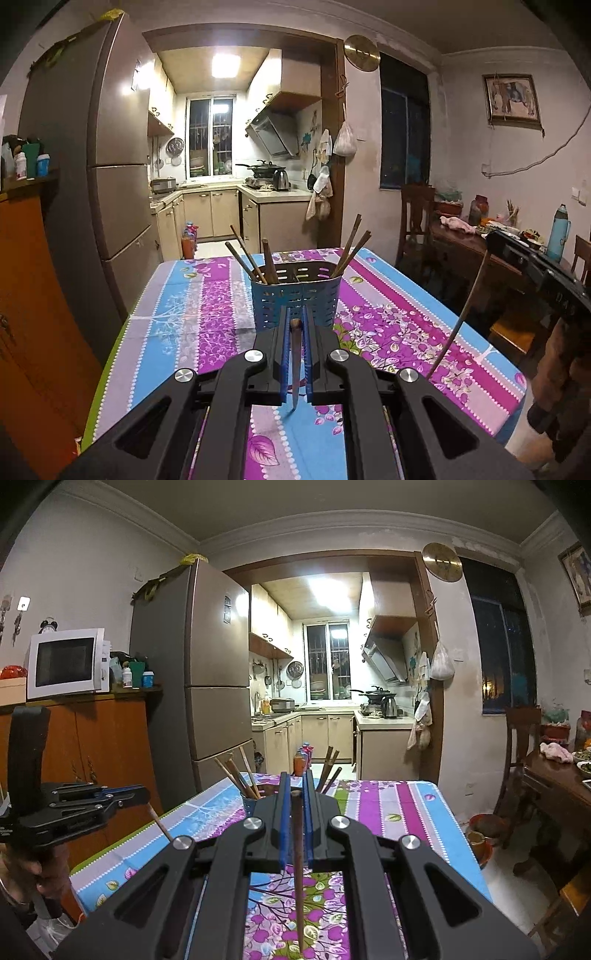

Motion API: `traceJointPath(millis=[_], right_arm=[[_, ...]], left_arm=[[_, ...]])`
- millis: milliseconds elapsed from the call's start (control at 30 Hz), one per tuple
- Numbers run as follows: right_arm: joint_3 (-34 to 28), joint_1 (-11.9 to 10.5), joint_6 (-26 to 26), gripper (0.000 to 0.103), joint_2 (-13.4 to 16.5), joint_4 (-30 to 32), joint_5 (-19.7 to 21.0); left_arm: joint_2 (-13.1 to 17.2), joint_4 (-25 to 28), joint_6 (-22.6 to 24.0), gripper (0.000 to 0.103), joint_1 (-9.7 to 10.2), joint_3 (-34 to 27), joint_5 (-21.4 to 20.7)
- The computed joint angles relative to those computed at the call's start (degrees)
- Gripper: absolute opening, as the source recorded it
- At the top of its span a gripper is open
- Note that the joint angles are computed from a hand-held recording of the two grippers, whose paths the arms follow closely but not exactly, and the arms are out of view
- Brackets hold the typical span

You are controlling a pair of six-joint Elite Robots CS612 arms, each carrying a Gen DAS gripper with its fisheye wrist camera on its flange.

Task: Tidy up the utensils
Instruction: 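Lower both held chopsticks into the blue holder and open both grippers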

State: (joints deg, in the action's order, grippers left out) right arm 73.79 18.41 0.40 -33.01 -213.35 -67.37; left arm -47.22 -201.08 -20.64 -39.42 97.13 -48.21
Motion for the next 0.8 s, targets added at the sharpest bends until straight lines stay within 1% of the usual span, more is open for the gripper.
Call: traceJointPath(millis=[167,333,500,800], right_arm=[[-1.29,-0.02,1.08,0.005,0.15,1.3,1.8],[-2.89,0.06,1.95,0.005,0.39,2.98,3.27],[-3.96,0.44,2.15,0.005,0.71,4.5,3.95],[-5.69,1.29,0.55,0.005,1.21,7.54,3.89]], left_arm=[[-0.36,0.78,0.24,0.008,0.07,-0.49,0.36],[-0.19,2.32,0.68,0.008,-0.27,-1.4,2.39],[0.71,6.21,0.2,0.008,-0.89,-3.17,7.83],[0.89,11.7,-3.08,0.008,-0.9,-4.54,12.98]])
